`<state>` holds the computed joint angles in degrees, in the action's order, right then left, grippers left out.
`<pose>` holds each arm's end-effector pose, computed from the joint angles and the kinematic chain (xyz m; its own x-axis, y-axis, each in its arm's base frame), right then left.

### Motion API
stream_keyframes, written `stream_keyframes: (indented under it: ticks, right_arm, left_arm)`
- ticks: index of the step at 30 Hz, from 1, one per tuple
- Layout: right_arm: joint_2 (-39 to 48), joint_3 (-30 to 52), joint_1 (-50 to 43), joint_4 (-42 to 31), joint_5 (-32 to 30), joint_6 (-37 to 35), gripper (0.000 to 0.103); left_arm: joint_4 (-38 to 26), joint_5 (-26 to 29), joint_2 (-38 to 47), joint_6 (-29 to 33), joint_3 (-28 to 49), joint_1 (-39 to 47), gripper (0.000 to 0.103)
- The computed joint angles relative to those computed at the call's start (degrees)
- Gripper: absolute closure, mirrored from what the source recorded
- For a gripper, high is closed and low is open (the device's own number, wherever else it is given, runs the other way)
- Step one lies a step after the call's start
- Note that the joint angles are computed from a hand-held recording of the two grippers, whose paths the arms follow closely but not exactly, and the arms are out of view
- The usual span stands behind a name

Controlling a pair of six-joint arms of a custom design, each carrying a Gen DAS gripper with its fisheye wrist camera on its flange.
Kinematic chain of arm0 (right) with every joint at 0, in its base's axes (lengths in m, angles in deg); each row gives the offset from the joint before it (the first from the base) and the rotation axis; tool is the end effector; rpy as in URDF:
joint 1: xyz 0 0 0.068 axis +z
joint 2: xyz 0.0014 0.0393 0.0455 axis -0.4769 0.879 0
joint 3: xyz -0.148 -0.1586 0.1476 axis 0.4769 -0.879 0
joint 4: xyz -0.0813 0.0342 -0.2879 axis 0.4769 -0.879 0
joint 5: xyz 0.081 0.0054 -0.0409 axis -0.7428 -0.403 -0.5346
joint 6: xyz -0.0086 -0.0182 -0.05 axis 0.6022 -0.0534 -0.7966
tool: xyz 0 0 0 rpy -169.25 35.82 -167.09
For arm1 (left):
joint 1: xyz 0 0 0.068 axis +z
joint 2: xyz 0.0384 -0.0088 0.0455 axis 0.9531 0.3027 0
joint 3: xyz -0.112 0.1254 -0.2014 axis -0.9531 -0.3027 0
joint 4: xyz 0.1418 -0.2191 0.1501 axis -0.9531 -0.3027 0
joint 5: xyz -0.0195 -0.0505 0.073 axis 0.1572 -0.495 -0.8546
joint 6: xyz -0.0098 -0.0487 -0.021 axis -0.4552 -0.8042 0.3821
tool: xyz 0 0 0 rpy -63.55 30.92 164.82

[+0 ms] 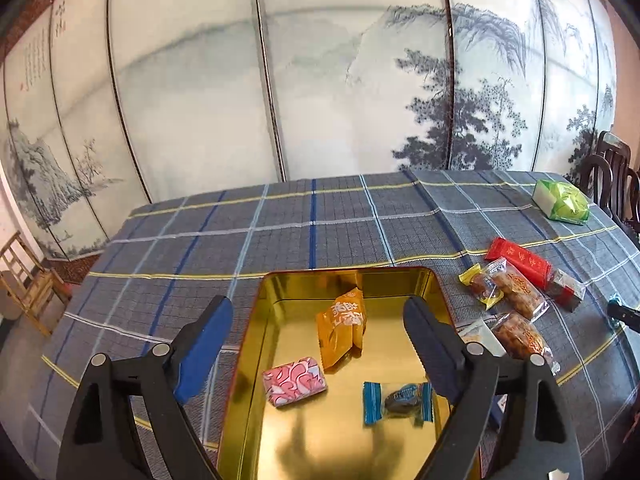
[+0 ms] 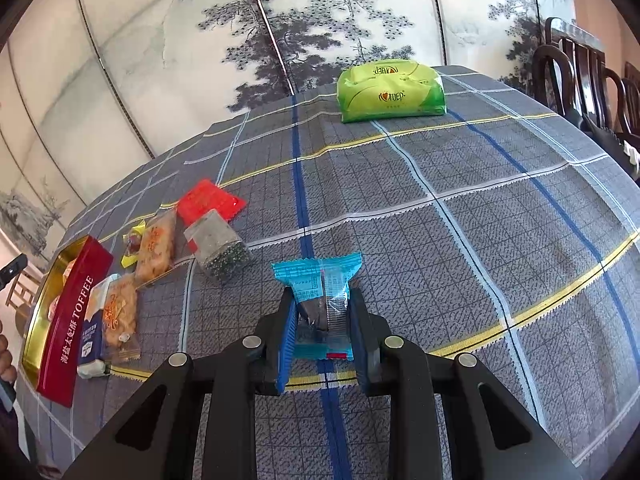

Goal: Organize snacks
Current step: 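Carry the blue candy into the tin and open the right tool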

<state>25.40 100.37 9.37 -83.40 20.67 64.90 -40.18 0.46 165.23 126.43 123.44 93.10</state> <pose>0.1738 0.1059 0.1146 -0.4040 0.6333 -0.6601 0.6534 0.7048 0.2763 0.4464 0.1430 0.2141 -0.3772 0.4361 -0.8170 0.6347 0.7641 0.1148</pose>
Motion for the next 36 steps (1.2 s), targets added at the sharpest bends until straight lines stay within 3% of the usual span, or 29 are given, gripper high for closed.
stream_keyframes:
  ticks: [3,9,15,18,23,27,31,36]
  right_arm:
    - [-1.2,-0.5,0.9,0.3,-0.6,1.6,0.077]
    - [-0.1,5.8,7.3,-3.2,3.5,3.5,0.077]
    - [8.2,18.1,9.6,1.8,2.9,-6.9,0.077]
    - [14.5,25.1,8.9,6.2,-0.1,-14.3,0.077]
    - [26.9,37.1,6.6,12.2,-7.4,-23.4,0.077]
    - [36.3,44.6,3.9,15.1,-14.9,-25.8,0.077]
    - [43.9,51.5,1.3,13.9,-19.9,-26.1,0.077]
    - [49.9,58.7,-0.8,10.3,-21.3,-27.5,0.077]
  left_arm:
    - [1.4,2.6,-4.1,2.3,-5.0,3.5,0.011]
    - [-8.4,6.0,-4.6,5.4,-3.9,9.4,0.009]
    - [-8.5,8.4,-4.0,2.8,-4.0,13.7,0.003]
    - [-16.3,8.0,-0.6,8.4,1.5,14.7,0.003]
    - [-11.0,4.8,-0.5,5.4,1.2,15.6,0.002]
    - [-8.5,0.1,1.3,2.4,2.5,15.3,0.002]
    - [-5.8,-1.6,2.5,1.4,2.8,15.7,0.002]
    - [-4.6,-2.3,4.2,0.7,4.2,15.8,0.002]
